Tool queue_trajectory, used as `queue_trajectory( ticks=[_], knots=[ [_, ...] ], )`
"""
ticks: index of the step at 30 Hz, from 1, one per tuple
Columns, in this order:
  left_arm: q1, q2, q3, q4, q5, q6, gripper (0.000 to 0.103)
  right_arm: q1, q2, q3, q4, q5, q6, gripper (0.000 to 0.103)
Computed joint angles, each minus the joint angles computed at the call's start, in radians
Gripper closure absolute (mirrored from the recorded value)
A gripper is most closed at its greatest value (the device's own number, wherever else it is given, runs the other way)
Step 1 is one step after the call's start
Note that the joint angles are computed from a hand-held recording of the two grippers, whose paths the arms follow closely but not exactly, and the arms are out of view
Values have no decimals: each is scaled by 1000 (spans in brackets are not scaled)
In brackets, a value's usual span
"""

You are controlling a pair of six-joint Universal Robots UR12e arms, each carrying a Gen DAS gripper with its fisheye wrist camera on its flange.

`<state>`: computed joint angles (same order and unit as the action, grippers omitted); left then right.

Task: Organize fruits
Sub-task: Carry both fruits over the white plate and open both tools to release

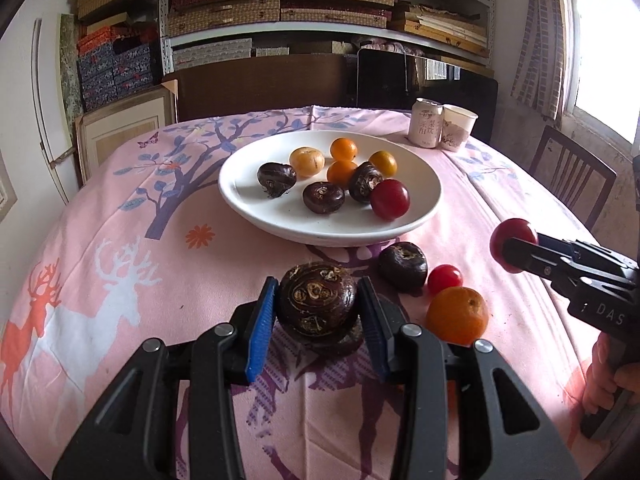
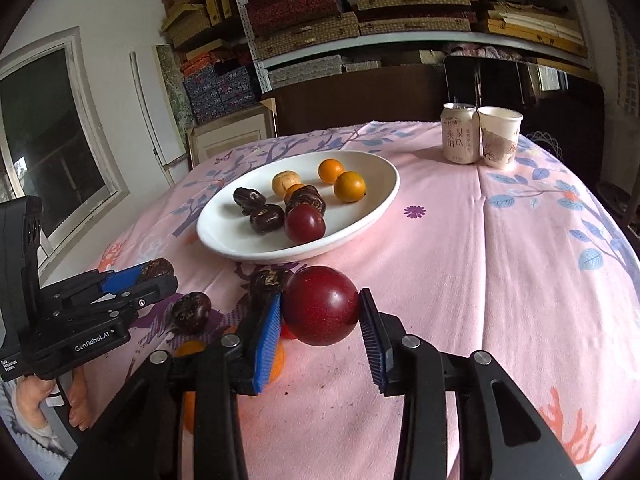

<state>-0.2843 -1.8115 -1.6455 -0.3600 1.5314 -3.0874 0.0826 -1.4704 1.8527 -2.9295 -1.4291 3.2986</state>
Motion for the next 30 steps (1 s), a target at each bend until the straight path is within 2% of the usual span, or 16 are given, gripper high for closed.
queue_trajectory(
  ticks=[4,7,13,19,30],
  knots=[
    [-24,6,-14,69,78,17,63,30,-13,29,-106,-76,-43,64],
    [-26,-1,1,81,103,8,63,33,-15,27,-120,-84,-54,64],
    [-18,-38,83,62,115,-3,63,-5,-4,-37,-64,-7,19,64],
    [-21,-100,191,36,136,9,63,-3,49,-145,-49,-46,6,64],
    [-16,-190,297,-58,111,15,63,11,162,-264,48,-47,-26,64]
  ],
)
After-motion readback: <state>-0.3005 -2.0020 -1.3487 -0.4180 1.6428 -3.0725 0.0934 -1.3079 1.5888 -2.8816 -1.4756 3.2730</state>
